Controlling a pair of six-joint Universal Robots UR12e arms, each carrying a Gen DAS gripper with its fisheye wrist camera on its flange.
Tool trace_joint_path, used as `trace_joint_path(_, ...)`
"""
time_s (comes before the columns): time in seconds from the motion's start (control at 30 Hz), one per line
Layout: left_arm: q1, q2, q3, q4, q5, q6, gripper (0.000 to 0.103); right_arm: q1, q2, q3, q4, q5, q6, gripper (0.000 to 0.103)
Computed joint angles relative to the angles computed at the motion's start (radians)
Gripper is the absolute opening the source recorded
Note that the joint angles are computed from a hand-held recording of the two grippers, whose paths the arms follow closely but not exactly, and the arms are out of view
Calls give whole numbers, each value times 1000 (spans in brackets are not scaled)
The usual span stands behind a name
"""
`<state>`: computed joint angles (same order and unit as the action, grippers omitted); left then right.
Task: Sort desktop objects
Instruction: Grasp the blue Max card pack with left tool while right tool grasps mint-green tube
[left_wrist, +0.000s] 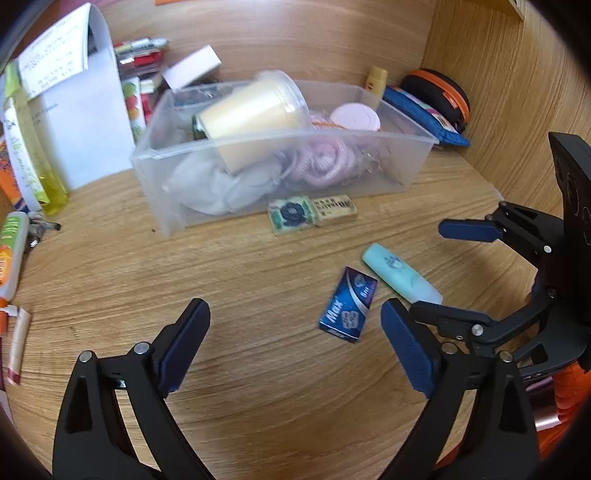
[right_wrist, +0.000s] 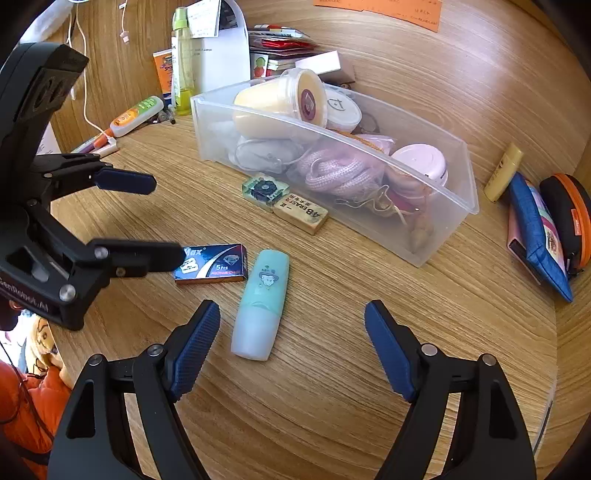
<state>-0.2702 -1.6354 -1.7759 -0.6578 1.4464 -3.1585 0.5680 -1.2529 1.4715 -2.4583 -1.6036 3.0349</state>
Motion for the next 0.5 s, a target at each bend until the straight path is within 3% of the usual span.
trace_joint_path(0.17, -15, -7, 4, 3, 26, 45, 95, -3, 7, -6, 14, 12, 1, 62)
trace_joint_path(0.33, -9, -23, 45, -120, -18, 60, 95, -15, 13, -15, 30, 47, 21, 53)
trace_joint_path(0.5, -19, -38, 67, -152, 8, 60, 95, -21, 19, -18, 21, 81, 26, 41)
